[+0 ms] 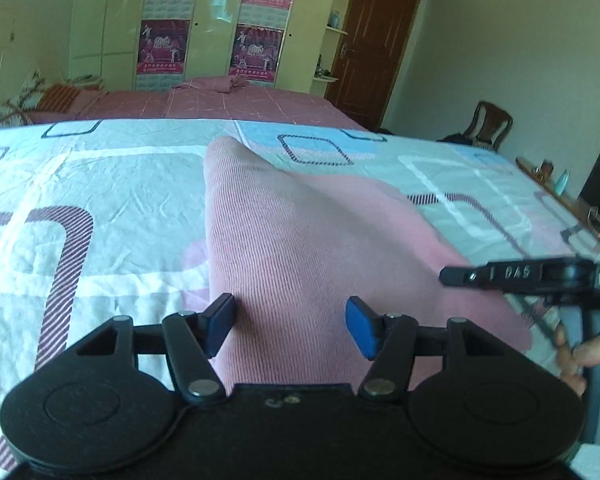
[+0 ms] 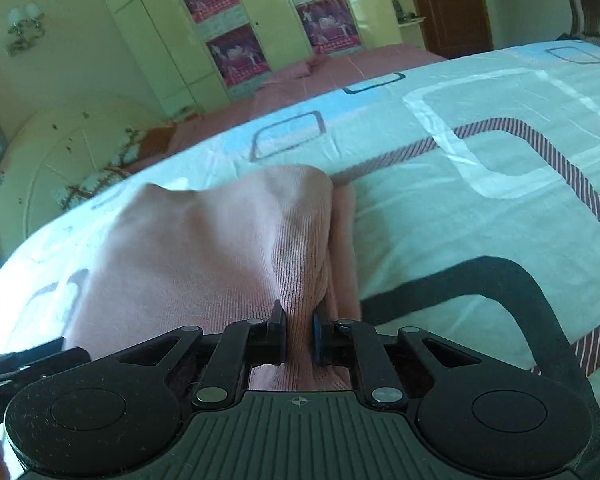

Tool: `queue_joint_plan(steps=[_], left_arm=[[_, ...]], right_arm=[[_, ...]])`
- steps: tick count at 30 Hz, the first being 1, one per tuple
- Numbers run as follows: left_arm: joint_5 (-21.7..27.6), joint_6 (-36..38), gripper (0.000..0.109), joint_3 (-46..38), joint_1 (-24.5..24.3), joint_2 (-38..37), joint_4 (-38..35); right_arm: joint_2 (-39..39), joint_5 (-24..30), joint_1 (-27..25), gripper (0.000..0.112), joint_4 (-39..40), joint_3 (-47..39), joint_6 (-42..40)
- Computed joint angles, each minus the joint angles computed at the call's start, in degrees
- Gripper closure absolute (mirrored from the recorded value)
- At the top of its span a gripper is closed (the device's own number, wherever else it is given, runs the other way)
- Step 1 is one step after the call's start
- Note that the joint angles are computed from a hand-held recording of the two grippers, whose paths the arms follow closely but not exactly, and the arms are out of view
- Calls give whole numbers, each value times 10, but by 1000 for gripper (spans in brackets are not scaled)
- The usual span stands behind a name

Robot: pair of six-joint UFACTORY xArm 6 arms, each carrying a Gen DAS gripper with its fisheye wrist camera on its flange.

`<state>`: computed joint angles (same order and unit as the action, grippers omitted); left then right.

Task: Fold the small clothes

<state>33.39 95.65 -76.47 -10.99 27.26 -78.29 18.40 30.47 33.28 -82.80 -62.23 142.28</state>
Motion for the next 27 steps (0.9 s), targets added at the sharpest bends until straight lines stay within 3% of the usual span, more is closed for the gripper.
queue_joint_plan(steps=[4,8,11,18,22,23,27], left_arm=[[17,-49,50,-7,13,0,38],[19,-120,50,-26,17,23,97],[23,-127,52,-27,18,25,96],[35,-125,53,-21,22,19,94],[36,-119,52,-18,22,18,96],[37,-120,52,-19,22,18,98],[42,-142,52,-24,24,17,123]], right_arm=[[-9,56,27,101,23,1,-11],[-3,0,8,101,31,5,-17],[-36,3,13,98,-1,31,37],[-77,13,53,84,42,73,21],[-68,15,67,86,86,76,1],[-69,21,70,97,94,81,6],[-85,-2,64,99,69,110,75]])
